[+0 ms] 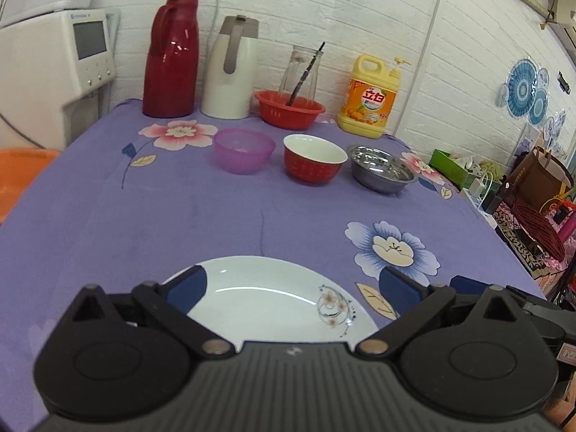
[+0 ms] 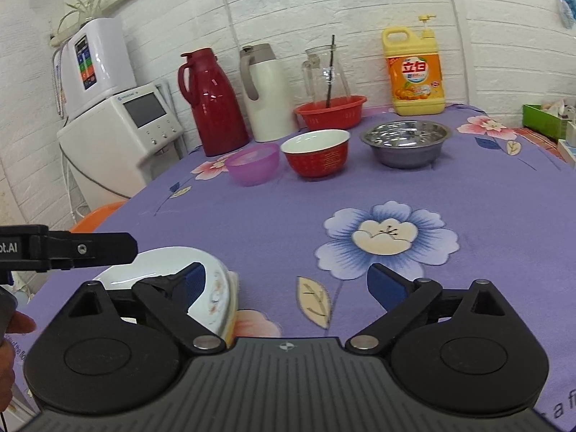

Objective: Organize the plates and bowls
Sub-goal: 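Open both grippers and lift away from the floral plate, then move the left gripper to the rim of the stainless steel bowl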

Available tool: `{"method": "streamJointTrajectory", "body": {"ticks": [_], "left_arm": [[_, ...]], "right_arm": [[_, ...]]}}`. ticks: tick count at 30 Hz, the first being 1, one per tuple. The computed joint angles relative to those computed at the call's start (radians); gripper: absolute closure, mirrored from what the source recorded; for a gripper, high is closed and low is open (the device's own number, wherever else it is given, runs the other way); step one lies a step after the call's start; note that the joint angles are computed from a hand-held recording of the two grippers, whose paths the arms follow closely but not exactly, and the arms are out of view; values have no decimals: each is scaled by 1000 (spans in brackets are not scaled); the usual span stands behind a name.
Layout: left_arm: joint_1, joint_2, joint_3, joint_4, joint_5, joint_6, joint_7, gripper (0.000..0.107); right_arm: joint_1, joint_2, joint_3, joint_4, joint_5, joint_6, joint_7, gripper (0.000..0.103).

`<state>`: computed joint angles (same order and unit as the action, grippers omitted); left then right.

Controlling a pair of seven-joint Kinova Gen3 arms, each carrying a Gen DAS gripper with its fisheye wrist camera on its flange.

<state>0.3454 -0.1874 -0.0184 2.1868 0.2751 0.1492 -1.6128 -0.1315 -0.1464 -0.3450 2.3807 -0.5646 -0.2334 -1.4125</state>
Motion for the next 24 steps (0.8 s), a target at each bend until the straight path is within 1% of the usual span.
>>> {"method": "streamJointTrajectory", "body": {"ticks": [2,4,5,6,7,8,9,10,11,12,13,14,15,16,18,19,20,21,22,24], "left_arm": [[23,45,-5,-44,35,12,-45,6],[11,92,14,-98,110,37,-127,6],[27,116,0,-125,149,49,-167,6],[60,145,-32,-162,190,68,-208,6],[74,169,-50,-193,231,91,-245,6],[69,192,-52,-224,271,116,-280,6],[47,215,-37,-255,312,142,-316,6],[16,241,-12,-287,351,161,-349,6],[3,265,-2,-318,374,173,-366,6],[9,286,-12,-349,381,189,-366,6],[-2,308,-2,-386,378,208,-352,6],[-12,335,5,-428,380,231,-334,6],[-40,360,28,-466,398,256,-332,6],[-66,385,50,-499,425,280,-339,6],[-127,454,98,-588,488,361,-321,6],[-172,488,142,-623,518,393,-305,6],[-202,527,171,-660,558,425,-294,6],[-214,561,184,-695,582,446,-274,6],[-207,588,179,-723,590,455,-238,6],[-157,640,123,-782,606,470,-156,7]], "right_arm": [[20,4,33,-7,15,13,3,0],[27,13,79,-21,56,31,-9,0],[32,16,103,-29,84,41,-20,0],[29,19,132,-38,125,51,-45,0],[7,23,179,-47,165,58,-67,0],[-14,28,225,-63,206,68,-85,0],[-24,35,259,-80,247,74,-104,0],[-17,48,275,-106,271,79,-108,0],[7,65,273,-134,279,79,-99,0],[26,82,270,-159,271,72,-79,0],[26,102,285,-187,266,67,-62,0],[7,125,316,-220,254,69,-38,0],[-29,148,363,-254,226,77,-3,0],[-62,175,409,-296,192,101,38,0],[-124,232,502,-378,117,155,119,0],[-151,262,548,-422,85,194,158,0],[-175,299,594,-468,68,235,181,0],[-184,331,623,-510,67,275,188,0],[-175,363,634,-554,74,316,180,0],[-118,423,607,-634,72,390,160,0]]}}
